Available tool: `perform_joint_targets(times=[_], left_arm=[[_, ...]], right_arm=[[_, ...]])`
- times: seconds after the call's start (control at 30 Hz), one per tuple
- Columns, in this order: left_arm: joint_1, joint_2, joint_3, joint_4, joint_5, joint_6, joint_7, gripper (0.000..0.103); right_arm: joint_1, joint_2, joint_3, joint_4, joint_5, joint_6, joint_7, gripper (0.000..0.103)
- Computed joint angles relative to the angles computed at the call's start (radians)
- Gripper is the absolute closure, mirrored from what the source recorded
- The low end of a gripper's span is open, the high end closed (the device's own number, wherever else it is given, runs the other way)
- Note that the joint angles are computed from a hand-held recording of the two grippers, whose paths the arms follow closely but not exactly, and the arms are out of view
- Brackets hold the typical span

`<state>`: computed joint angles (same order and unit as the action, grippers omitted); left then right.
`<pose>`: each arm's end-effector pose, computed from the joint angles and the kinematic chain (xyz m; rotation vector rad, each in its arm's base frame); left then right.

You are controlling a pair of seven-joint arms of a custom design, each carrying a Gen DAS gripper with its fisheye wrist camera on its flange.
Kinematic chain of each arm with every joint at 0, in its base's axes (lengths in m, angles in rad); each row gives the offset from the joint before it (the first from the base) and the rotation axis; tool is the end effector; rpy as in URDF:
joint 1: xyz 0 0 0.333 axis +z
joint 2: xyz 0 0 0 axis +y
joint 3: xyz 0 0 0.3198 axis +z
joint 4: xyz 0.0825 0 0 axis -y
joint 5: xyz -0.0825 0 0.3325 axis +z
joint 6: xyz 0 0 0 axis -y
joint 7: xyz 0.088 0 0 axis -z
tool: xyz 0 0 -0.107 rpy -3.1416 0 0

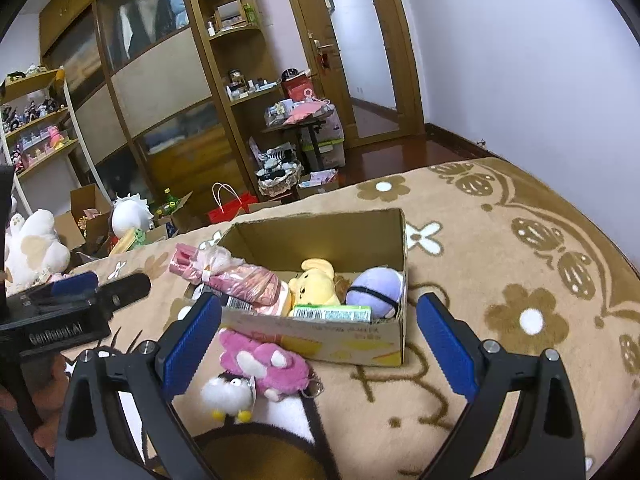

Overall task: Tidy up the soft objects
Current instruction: 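Move both tools back to the pink bear and white fluffy plush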

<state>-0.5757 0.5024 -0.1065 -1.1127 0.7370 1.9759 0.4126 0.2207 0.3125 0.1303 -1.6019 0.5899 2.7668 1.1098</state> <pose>0.5699 -0.3794 0.5878 -2.0014 1.4354 -0.5591 0.6259 0.1895 0.5671 -1.8099 1.2928 -0.3561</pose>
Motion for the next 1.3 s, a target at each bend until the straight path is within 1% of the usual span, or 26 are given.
perform_joint_targets(times=[0.07,0.13,0.27,0.4,0.6,0.7,1.03,1.1,1.23,1.3], left_arm=[[0.003,-0.009,-0.003,-0.026,-0.004,0.007,-0.002,0.007],[0.016,-0.029,-0.011,-0.073,-0.012,0.035,-0.010,0.007],[0.031,-0.037,-0.018,-0.108,-0.021,0.051,-0.012,0.007],[0.063,-0.066,-0.027,-0.192,-0.047,0.114,-0.054,0.007],[0.098,-0.073,-0.041,-0.252,-0.075,0.179,-0.053,0.007],[0.113,-0.068,-0.046,-0.268,-0.093,0.211,-0.032,0.007],[0.136,-0.036,-0.047,-0.289,-0.158,0.264,0.014,0.007],[0.144,-0.032,-0.048,-0.298,-0.176,0.280,0.018,0.007],[0.157,-0.026,-0.051,-0.313,-0.205,0.314,0.037,0.007],[0.162,-0.018,-0.052,-0.314,-0.219,0.325,0.052,0.007]], right_arm=[[0.003,-0.001,-0.004,-0.008,-0.006,-0.008,0.009,0.001],[-0.004,0.000,0.002,-0.010,0.007,-0.023,0.001,0.001],[0.007,0.011,-0.010,-0.016,-0.012,-0.029,0.024,0.001],[0.002,0.027,-0.005,-0.014,-0.009,-0.042,0.028,0.001],[0.007,0.056,-0.007,-0.005,-0.030,-0.063,0.049,0.001],[0.001,0.073,0.003,0.002,-0.020,-0.068,0.041,0.001],[-0.007,0.133,0.030,0.054,0.020,-0.106,0.005,0.001],[-0.003,0.144,0.027,0.069,0.011,-0.118,0.002,0.001],[-0.016,0.168,0.044,0.103,0.034,-0.150,-0.030,0.001],[-0.016,0.183,0.049,0.122,0.044,-0.167,-0.039,0.008]])
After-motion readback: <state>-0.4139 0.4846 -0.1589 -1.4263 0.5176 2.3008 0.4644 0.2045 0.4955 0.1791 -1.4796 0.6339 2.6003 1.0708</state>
